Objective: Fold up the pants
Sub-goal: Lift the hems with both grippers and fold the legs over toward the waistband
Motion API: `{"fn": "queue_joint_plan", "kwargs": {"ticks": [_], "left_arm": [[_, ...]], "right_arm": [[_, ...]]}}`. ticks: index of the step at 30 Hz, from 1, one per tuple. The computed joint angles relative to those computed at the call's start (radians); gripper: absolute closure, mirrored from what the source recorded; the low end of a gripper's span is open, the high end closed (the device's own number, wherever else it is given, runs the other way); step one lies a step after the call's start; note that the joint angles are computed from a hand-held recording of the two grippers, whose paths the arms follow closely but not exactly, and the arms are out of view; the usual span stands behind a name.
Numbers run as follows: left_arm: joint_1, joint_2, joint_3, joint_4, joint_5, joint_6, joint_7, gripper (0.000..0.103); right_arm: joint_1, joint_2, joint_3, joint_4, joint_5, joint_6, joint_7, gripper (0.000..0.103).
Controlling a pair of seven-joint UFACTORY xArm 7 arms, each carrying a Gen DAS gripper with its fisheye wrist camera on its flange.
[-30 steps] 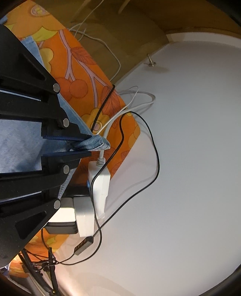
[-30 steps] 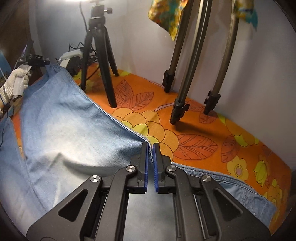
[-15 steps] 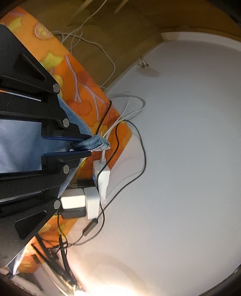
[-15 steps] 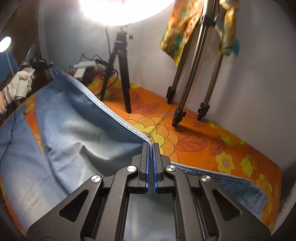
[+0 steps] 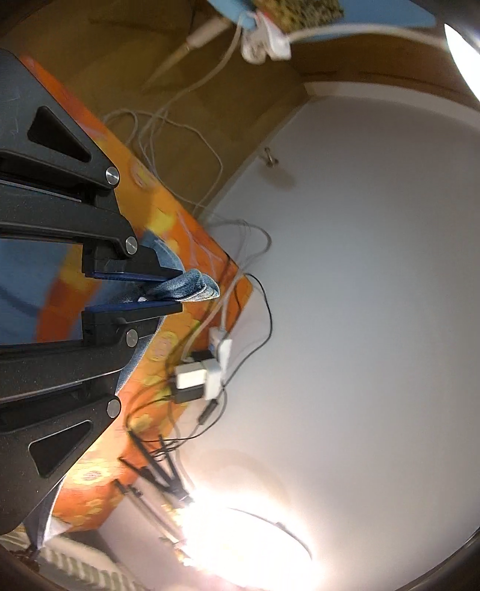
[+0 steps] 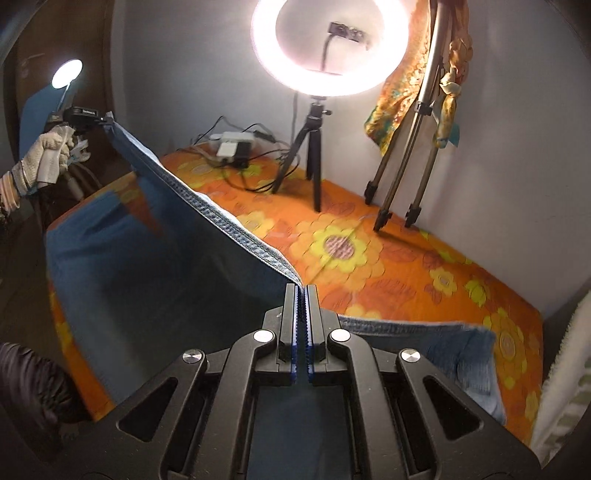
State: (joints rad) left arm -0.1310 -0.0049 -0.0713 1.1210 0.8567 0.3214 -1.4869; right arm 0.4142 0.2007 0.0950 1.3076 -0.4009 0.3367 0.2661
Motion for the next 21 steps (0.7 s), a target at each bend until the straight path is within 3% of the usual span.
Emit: {"fn": "queue_joint_plan", "kwargs": {"ticks": [5,12,17,21], "left_arm": [[0.043,-0.203,-0.049,-0.263,0.061,-0.036,-0.120,0.095],[0.100,-0.391,-0.131,-0.575,-0.010,-0.117,-0.182,0.095],[0.168,-0.460,-0.220,-0.682,-0.045,-0.156,-0.198,0.095],[0.160,-0.483,-0.191,-0.742,-0.111,-0.216,-0.121,0.095]], "right_arm": [[0.014,-0.127,0.043,-0.173,0.006,0.014,0.040,0.100],[0.024,-0.185,0.109,-0.328,0.019,0.059,0.039,0.100],[0.038,-0.168,0.120,-0.345,-0.021,0.100,0.059,0.100],[0.049,-0.149,0.121,-0.338,-0.034,0.140,0.068,0.100]]}}
